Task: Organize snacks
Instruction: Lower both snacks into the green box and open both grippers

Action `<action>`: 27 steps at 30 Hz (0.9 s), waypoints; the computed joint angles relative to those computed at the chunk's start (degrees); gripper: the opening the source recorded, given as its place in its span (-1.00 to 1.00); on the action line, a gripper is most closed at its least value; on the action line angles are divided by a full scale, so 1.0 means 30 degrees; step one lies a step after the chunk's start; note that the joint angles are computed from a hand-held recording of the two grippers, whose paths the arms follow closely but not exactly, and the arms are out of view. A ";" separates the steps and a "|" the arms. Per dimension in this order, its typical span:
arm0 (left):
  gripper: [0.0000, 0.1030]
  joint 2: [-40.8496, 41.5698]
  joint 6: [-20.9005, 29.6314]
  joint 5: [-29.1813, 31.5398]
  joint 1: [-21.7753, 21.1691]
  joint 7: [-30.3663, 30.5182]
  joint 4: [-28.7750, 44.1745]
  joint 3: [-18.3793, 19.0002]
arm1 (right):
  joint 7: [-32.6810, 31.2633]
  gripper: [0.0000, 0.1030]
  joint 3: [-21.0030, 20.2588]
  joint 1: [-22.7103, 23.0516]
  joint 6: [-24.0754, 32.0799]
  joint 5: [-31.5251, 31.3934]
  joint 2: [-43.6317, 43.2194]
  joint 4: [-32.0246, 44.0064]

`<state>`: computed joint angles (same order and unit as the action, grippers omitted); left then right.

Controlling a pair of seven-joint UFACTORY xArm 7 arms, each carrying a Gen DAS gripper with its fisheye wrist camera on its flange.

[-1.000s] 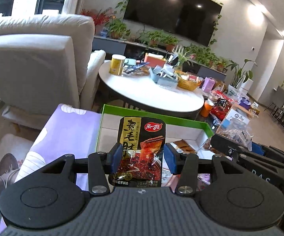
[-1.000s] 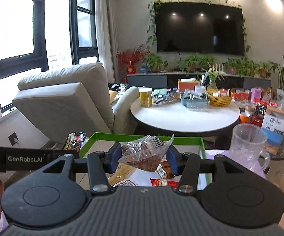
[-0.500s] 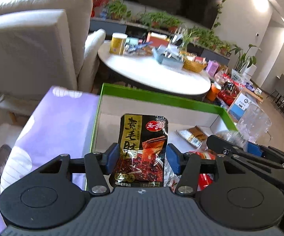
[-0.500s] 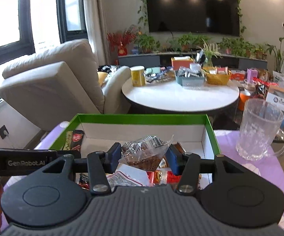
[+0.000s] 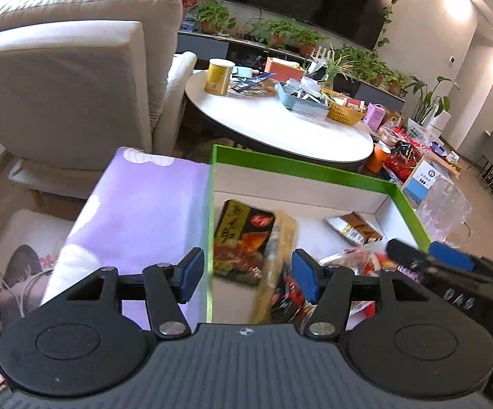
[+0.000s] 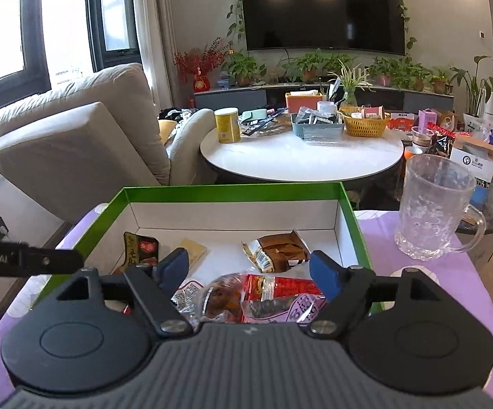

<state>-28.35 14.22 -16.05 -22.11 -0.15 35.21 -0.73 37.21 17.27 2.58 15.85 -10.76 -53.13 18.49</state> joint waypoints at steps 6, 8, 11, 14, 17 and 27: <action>0.05 -0.1890 0.0532 0.0220 0.0043 0.0379 -0.1584 0.0360 | -0.0208 0.20 -0.0145 0.0464 0.0700 0.0040 -0.1151 -0.0325; 0.05 -0.2315 0.0852 0.0119 -0.0217 0.0726 -0.1975 0.0628 | -0.0262 0.20 -0.0201 0.0743 0.1064 0.0126 -0.1594 -0.0445; 0.05 -0.2558 0.1525 -0.0311 -0.0299 0.0236 -0.2341 0.0521 | -0.0394 0.20 -0.0209 0.1120 0.1653 0.0170 -0.2327 -0.0680; 0.05 -0.2438 0.2051 -0.1014 -0.0915 0.0148 -0.2531 0.0665 | -0.0389 0.20 -0.0007 0.1361 0.2408 0.0139 -0.3101 -0.0916; 0.05 -0.1666 0.2206 -0.0054 0.0172 -0.1058 -0.2390 -0.0883 | -0.0653 0.20 -0.0149 0.2203 0.3378 0.0220 -0.4291 -0.1360; 0.17 -0.0731 0.0825 0.2063 0.0927 -0.3344 -0.2654 -0.2006 | -0.4333 0.20 -0.2060 0.7310 0.3850 0.2218 -0.6224 -0.3393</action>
